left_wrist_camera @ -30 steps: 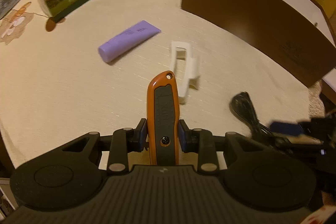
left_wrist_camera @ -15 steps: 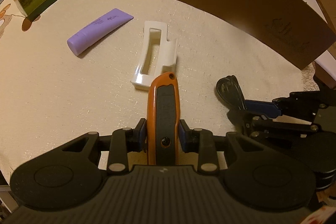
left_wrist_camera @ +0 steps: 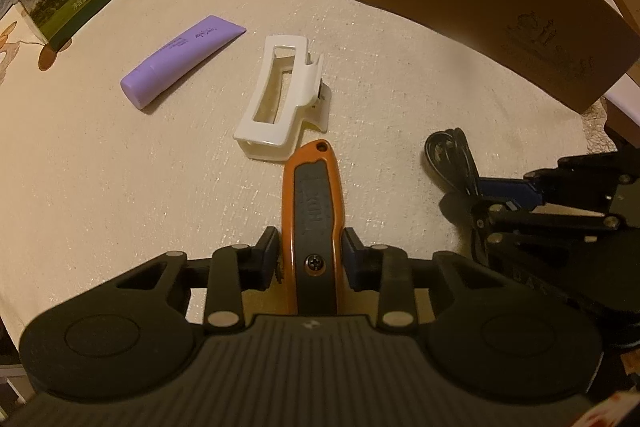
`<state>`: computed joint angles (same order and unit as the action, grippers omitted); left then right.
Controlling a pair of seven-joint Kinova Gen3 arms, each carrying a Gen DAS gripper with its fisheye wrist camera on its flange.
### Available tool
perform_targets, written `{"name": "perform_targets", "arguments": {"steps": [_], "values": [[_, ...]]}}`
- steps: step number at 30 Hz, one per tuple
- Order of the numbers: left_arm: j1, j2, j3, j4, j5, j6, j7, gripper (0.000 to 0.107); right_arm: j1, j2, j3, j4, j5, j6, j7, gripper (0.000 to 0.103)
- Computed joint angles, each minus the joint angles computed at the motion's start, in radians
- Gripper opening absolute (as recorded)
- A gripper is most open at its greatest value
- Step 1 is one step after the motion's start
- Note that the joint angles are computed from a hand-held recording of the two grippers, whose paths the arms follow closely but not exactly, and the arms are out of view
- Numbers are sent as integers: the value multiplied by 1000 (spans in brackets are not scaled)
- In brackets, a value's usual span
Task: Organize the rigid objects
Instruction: 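Carry the knife and cable over the shoebox with both tools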
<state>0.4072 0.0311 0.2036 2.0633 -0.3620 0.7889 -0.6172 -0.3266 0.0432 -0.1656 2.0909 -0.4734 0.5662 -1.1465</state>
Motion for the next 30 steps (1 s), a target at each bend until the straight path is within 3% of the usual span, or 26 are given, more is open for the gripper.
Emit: {"name": "perform_targets", "arguments": {"steps": [19, 30], "values": [[23, -31, 34, -106, -33, 23, -8, 26, 81, -118, 102, -15, -116, 128, 48, 12], [43, -16, 44, -232, -105, 7, -23, 26, 125, -170, 173, -56, -183, 119, 67, 12]]}}
